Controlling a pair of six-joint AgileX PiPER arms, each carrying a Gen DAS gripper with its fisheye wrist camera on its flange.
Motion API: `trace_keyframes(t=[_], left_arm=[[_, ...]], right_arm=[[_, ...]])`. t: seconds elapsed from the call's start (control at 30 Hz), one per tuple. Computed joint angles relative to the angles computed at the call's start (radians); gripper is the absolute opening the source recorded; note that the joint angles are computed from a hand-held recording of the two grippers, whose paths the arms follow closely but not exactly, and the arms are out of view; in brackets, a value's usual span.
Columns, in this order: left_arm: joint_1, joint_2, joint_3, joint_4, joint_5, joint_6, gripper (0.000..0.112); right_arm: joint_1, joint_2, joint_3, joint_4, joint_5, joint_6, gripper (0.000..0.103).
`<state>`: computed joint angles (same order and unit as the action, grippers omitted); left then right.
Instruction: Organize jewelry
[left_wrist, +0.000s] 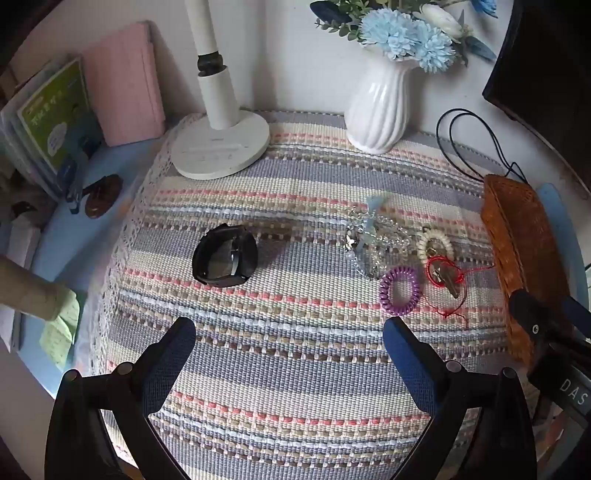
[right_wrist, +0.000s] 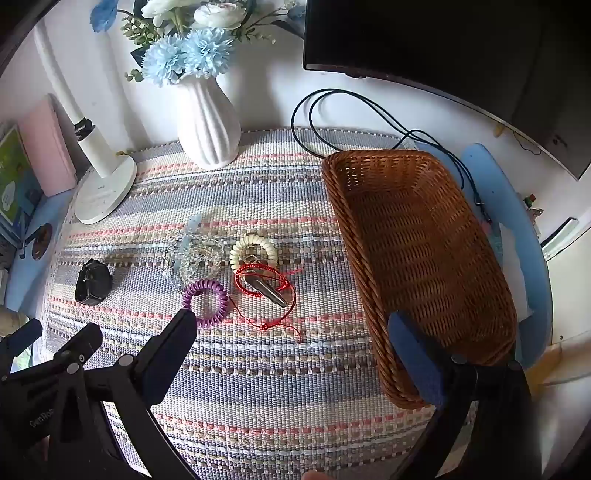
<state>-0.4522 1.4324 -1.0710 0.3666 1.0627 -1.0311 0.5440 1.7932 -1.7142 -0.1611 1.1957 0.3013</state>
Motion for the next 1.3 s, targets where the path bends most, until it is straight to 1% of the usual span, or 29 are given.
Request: trace_keyframes(t=[0.2,0.23,0.33,0.47,0.5,0.67,0.8,1.3], left_arm=[[0.004,-0.001,0.003,-0.003,-0.006,0.009,0.101],[0.03,-0.012,0.009,-0.012,-0.011,0.038,0.101],[0.047,-0.029,0.025,-0.02,-0.016,0.057,0.101],[0.05,-0.039,0.036,-0.016,-0.014,0.06,0.101],[0.034,-0.031,0.022,-0.004,0.004,0.036,0.101],[0.037,-0.035,0.027,-0.006,0.01,0.044,0.101],[0.034,-0.029,0.022,-0.002,0.013,0.039,0.101],[0.073,-0.035,0.023,-0.008,-0.012,0.042,0.101]], right_arm=[[0.002,-0.001,0.007,-0.006,-0.011,-0.002,0.103],[0.002,-0.002,0.01,-0.009,-0.013,-0.001,0.103],[-0.003,-0.006,0.01,0.001,-0.003,-0.008,0.103],[-0.004,-0.008,0.004,0.004,0.003,-0.011,0.103],[-0.005,-0.003,0.005,0.006,-0.003,-0.012,0.103],[-0.021,-0.019,0.047,0.025,-0.036,-0.027,0.103],[-0.016,-0.013,0.037,0.019,-0.029,-0.019,0.103],[-0.022,-0.002,0.035,0.036,-0.039,-0.021,0.103]])
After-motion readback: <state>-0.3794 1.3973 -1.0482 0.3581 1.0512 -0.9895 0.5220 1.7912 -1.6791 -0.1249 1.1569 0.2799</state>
